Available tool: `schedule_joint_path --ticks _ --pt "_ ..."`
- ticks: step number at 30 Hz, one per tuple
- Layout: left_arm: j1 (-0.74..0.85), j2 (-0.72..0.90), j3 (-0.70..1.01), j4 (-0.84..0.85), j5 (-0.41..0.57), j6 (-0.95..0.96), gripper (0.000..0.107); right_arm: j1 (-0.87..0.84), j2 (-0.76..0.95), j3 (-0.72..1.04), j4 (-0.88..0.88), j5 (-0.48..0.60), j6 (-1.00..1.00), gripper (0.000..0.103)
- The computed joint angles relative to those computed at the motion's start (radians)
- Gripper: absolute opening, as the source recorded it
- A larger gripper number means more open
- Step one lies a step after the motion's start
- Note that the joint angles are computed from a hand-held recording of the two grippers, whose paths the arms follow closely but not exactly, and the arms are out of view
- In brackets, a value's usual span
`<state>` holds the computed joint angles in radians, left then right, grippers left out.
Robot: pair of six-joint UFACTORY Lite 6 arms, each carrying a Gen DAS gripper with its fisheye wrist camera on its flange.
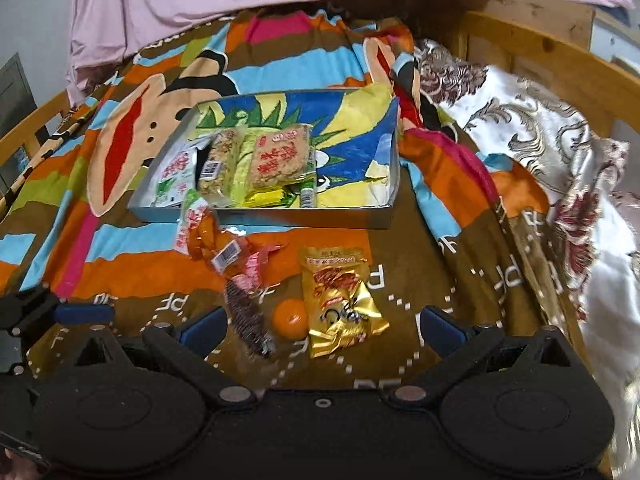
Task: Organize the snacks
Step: 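Lift both tools from the tray and move back toward remaining snacks, then lower left tool toward mandarin orange while right tool approaches gold pouch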
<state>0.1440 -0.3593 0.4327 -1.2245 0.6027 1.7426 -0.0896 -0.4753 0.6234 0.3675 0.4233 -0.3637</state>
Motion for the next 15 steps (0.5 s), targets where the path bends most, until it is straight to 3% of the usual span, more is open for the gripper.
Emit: schedule_joint_path --ticks 6,10,15 --pt "-0.013 0.123 0.053 -0.079 -0.001 0.036 0.103 -0.078 0.246 0.138 0.276 0.006 -0.246 0.102" --pt "-0.089 0.146 0.047 -0.199 -0.050 0.152 0.103 -0.054 0.383 0.215 0.306 -0.014 -0.271 0.101" --pt "-0.167 0.140 0.009 -0.422 -0.093 0.433 0.103 -0.026 0.481 0.267 0.256 -0.046 -0.241 0.094"
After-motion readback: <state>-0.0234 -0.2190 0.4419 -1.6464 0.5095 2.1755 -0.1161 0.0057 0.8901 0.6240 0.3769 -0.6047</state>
